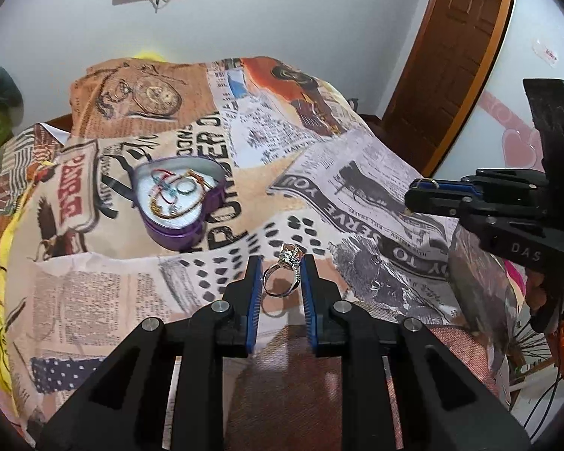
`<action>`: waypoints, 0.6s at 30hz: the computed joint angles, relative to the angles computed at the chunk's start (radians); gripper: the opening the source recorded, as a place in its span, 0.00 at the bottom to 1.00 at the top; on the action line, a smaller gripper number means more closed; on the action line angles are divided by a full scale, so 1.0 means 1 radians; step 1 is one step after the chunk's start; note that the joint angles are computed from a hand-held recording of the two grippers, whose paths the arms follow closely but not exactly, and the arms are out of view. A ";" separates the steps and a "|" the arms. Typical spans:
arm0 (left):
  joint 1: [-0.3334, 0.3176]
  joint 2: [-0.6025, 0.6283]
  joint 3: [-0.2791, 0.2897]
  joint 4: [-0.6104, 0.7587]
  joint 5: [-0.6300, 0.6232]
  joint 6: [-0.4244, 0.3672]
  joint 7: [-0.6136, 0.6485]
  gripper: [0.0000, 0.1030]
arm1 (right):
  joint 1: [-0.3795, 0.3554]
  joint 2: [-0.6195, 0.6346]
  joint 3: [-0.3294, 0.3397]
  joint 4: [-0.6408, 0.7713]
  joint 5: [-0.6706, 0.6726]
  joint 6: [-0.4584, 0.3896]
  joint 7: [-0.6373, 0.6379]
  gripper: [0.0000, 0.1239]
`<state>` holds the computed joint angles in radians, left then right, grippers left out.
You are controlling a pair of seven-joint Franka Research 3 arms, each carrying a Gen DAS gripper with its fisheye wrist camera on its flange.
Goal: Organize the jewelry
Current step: 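Grasp the silver stone ring with the left gripper while the right grasps a gold ring, then carry the silver ring and gold ring over the purple heart tin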
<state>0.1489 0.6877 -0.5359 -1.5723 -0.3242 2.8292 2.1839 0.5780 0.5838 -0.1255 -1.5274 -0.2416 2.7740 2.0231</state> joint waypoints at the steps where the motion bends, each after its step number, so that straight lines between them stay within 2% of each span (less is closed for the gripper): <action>1: 0.007 -0.003 -0.005 -0.004 -0.004 0.003 0.004 0.19 | -0.007 -0.001 0.011 0.003 0.009 0.004 -0.010 0.07; 7: 0.032 -0.018 -0.013 -0.027 -0.017 0.020 0.010 0.19 | -0.045 0.039 0.084 0.064 0.090 -0.012 -0.109 0.07; 9: 0.034 -0.020 -0.009 -0.031 -0.015 0.019 0.007 0.19 | -0.060 0.076 0.115 0.111 0.136 -0.044 -0.155 0.07; 13: 0.037 -0.025 -0.001 -0.037 -0.011 0.013 0.004 0.19 | -0.066 0.130 0.135 0.177 0.201 -0.104 -0.198 0.07; 18: 0.035 -0.026 0.005 -0.040 -0.006 0.015 0.004 0.19 | -0.038 0.116 0.088 0.158 0.201 -0.113 -0.165 0.07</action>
<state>0.1844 0.6618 -0.5314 -1.6120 -0.3303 2.8438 2.1883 0.5401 0.6993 -0.0374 -1.3693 -0.0409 2.6610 1.8580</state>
